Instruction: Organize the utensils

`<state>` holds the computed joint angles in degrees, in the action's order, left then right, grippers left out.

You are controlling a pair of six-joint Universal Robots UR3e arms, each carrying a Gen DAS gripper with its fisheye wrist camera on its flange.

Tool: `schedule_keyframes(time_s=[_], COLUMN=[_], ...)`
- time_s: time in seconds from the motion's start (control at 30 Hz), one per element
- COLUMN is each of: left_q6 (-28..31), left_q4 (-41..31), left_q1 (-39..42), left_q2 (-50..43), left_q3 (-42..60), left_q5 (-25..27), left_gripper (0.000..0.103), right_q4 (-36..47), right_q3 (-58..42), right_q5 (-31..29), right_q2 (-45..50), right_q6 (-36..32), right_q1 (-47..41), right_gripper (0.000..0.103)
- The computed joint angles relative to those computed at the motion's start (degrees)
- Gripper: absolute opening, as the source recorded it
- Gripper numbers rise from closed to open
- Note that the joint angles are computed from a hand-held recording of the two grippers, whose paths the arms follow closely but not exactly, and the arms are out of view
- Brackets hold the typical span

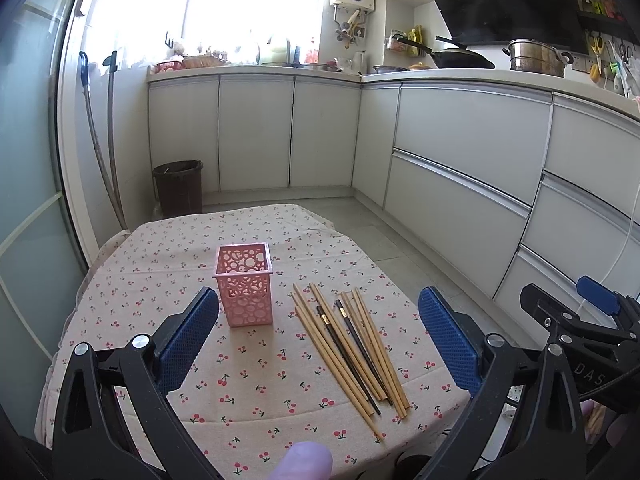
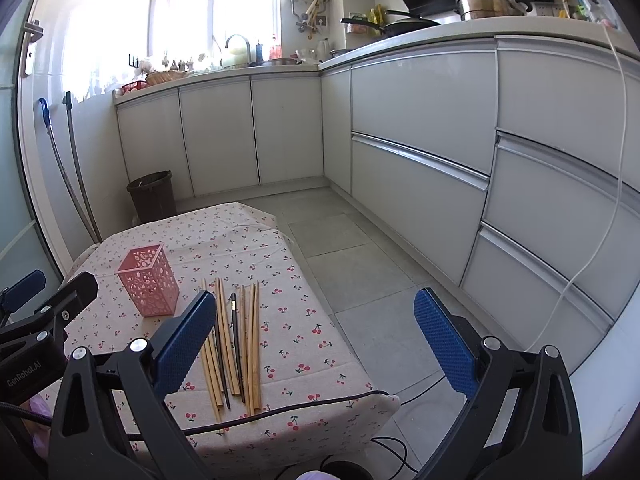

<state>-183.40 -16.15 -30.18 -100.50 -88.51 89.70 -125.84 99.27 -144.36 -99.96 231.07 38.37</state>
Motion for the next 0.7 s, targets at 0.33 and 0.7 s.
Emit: schedule_keyframes(time_s=[0.33, 0.7], left_q6=[0.1, -0.7], left_q4=[0.2, -1.3], left_q1=[0.4, 0.8], left_q2=[0.0, -0.3], left_q3=[-0.4, 0.0], left_q5=[-0.4, -0.6], left_gripper=[0.096, 0.096], right_q4=[-0.1, 1.9], right_q3=[0.4, -0.5], right_q5=[0.5, 2.0], right_q2=[-0.2, 0.0], right_q6=[-0.1, 0.3], right_q1=[-0.4, -1.5], right_gripper=[0.096, 0.096])
